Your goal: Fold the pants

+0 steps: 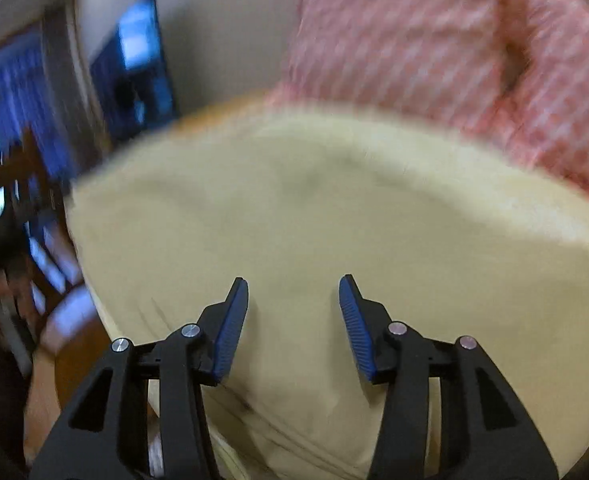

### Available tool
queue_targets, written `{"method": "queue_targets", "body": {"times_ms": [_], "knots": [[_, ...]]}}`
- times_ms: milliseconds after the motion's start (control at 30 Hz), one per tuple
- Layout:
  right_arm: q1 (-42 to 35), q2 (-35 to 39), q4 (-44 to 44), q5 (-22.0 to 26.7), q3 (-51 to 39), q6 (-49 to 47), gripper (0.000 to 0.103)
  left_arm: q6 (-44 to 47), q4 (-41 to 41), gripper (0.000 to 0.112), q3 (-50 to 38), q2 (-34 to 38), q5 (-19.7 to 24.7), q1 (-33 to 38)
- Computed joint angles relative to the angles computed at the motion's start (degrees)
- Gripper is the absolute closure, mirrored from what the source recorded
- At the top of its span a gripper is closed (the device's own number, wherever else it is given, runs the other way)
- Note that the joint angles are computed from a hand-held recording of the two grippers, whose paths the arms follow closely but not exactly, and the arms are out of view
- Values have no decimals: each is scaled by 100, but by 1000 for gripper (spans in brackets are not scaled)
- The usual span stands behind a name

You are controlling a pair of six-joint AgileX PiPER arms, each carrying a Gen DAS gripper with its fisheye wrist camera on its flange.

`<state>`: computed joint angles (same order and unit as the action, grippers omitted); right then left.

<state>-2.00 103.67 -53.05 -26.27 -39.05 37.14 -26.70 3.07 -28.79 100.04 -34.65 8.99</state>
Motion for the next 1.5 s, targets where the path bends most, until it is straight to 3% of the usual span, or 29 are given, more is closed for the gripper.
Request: {"method": "queue_targets", "body": {"times_ms": [67, 167, 233, 300, 400, 533, 633, 700, 767, 867, 933, 1000, 1100, 1167, 1233, 1367, 1500], "knots": [[127, -4, 458, 16, 95, -489, 44, -452, 657, 29, -249, 152, 142, 338], [-168, 126, -392, -350, -34, 232, 35, -774, 942, 30, -619, 358, 343, 514], [-122, 139, -490, -347, -88, 305, 32, -467, 682, 29, -746, 485, 368, 468], [-46, 184, -236, -374, -76, 82, 31, 321, -88, 28, -852, 556, 441, 247], [-122, 166, -353, -573, 21, 135, 28, 752, -543, 28, -722, 590, 190, 46], [-164, 215, -476, -653, -25, 221, 25, 591, -236, 28, -463, 628, -368, -178], [-204, 225, -585, -717, -32, 315, 24, 785, -327, 26, -503, 684, -354, -392], [-218, 233, -576, -755, -23, 304, 24, -115, 670, 26, -422, 607, -447, -239], [-244, 247, -579, -813, -13, 306, 24, -1257, 1815, 26, -318, 745, -1058, 81], [-260, 260, -572, -868, -2, 309, 24, -2914, 3399, 26, -481, 891, -1517, 753], [-260, 271, -521, -908, 16, 257, 24, -3792, 3887, 32, -651, 1092, -1825, 1106], [-269, 269, -496, -936, 37, 224, 24, -4353, 4030, 38, -801, 1175, -1813, 1265], [-300, 278, -446, -1030, 88, 169, 24, -5136, 4216, 64, -1044, 1250, -1475, 1364], [-447, 254, -690, -1183, 134, 378, 24, -5255, 3985, 101, -1123, 1227, -1079, 1292], [-686, 229, -1065, -1412, 167, 684, 24, -4854, 3517, 102, -1091, 1026, -667, 1048], [-1474, 114, -1605, -2092, 371, 1091, 24, -2615, 1691, 104, -1209, -95, 884, -150], [-2556, -38, -1735, -2724, 679, 1087, 24, -324, 277, 104, -1774, -779, 1917, -1543]]}}
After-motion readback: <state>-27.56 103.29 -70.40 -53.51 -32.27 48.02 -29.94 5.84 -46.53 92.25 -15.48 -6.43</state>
